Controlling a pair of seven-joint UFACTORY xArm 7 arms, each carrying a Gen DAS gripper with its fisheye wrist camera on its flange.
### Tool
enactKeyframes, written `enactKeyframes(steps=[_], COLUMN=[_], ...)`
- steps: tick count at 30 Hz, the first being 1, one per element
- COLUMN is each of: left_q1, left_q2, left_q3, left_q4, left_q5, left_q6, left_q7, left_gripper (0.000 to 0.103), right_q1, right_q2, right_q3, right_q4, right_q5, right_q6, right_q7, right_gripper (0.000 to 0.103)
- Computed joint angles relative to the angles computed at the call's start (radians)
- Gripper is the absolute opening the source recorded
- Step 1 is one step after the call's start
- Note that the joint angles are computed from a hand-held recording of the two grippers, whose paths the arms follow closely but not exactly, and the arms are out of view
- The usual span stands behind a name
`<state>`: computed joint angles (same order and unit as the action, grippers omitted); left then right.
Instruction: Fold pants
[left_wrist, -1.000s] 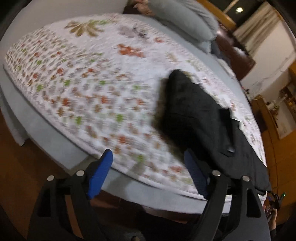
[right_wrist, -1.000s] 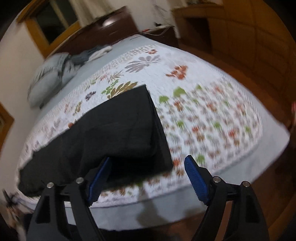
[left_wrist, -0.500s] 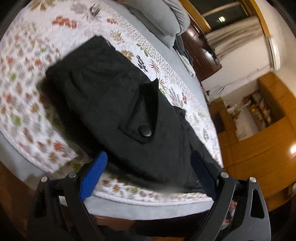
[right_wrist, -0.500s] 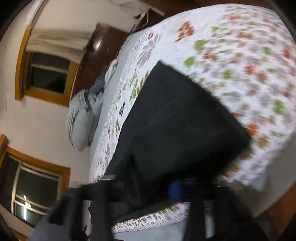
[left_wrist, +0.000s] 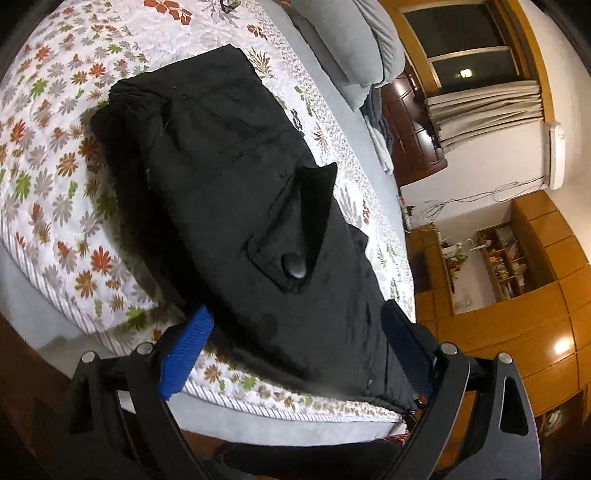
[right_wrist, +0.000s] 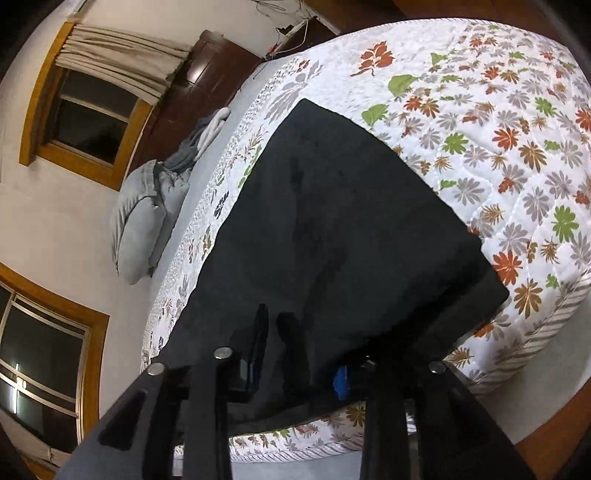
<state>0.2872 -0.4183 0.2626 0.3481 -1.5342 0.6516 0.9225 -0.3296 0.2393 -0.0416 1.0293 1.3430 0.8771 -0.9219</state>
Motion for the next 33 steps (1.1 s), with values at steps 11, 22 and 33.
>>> enactKeyframes(steps=[11,22,33], left_q1=[-0.043,-0.027,-0.02], left_q2=[0.083,0.041,-0.003], left_q3=[-0.039,0.02,-0.012], left_q4=[0.081,0.041,0.032], left_q5=[0.044,0.116,0.061], left_q6=[-0.205,-0.147,-0.177], left_q7=[-0.082,-0.066,-0.035], left_gripper=[0.006,0.043,0.08], right_q1=[-0.039,-0.069,-0.062], right_q2=[0.016,0.038,0.031], right_q3=[-0.01,-0.017,-0.02], right_q4=[0.025,0.017,0.018], right_q5=[0.042,0.03,0.008], right_q6=[0.093,0.082,0.023], right_q7=[0.076,0.042,0.07], right_gripper=[0.068,0.011,0.012])
